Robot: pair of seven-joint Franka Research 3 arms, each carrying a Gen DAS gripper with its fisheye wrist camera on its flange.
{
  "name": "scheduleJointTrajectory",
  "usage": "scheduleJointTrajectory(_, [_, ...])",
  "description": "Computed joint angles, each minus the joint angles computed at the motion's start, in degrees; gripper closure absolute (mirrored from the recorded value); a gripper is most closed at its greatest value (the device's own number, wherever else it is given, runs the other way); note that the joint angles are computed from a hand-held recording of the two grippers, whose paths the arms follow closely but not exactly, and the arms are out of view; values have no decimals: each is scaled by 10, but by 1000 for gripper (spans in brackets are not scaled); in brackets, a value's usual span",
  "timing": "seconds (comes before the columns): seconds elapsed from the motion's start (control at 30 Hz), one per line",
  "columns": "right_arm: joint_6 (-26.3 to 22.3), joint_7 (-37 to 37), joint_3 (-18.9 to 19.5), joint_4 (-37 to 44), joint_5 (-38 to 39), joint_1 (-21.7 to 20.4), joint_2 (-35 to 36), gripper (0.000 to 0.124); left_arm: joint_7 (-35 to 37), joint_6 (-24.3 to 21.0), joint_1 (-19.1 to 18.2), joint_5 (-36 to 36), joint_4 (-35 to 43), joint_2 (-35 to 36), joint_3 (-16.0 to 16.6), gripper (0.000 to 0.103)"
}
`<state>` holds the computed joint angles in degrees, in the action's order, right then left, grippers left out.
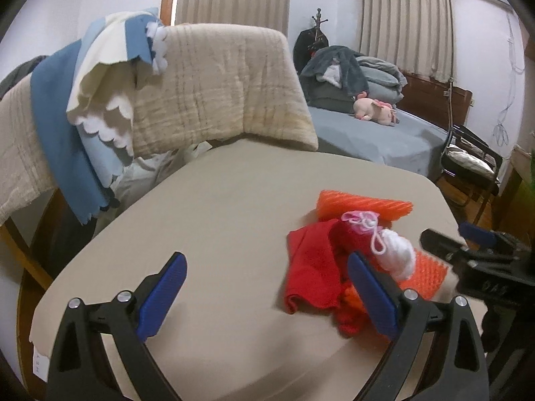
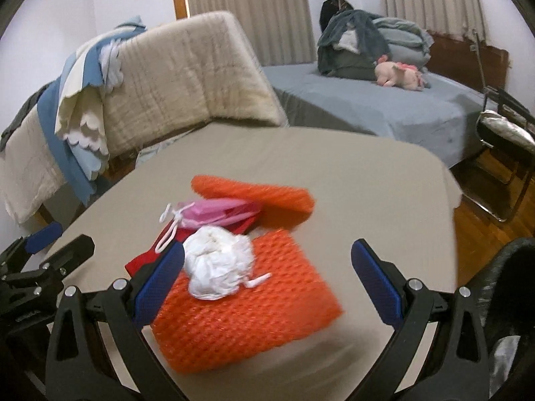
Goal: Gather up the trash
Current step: 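Grasp the crumpled white plastic bag with the right tool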
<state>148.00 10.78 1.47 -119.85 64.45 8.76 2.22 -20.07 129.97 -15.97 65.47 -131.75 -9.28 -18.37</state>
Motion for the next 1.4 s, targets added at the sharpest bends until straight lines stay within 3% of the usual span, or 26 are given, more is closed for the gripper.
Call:
scheduleJointTrajectory(0.3, [-31, 12, 8, 7, -34, 6, 15, 50, -13, 18, 8, 2, -14, -5, 4, 9])
scheduleJointTrajectory(0.43, [-67, 16, 6, 12, -51, 2, 18, 71, -12, 22, 10, 1, -12, -3, 5, 9])
scheduleJointTrajectory(0.53, [-85, 10, 5, 11, -50, -2, 15, 79, -12, 25, 11, 3, -8, 0, 5, 9])
scheduleJointTrajectory(0.9, [-105, 17, -8, 27, -37, -16, 7, 83, -6, 30, 4, 19, 24, 25, 6, 10])
scheduleJointTrajectory(1.4, [-77, 41, -8, 77, -49, -45, 48, 83, 30, 100, -5, 62, 135, 133, 46, 16])
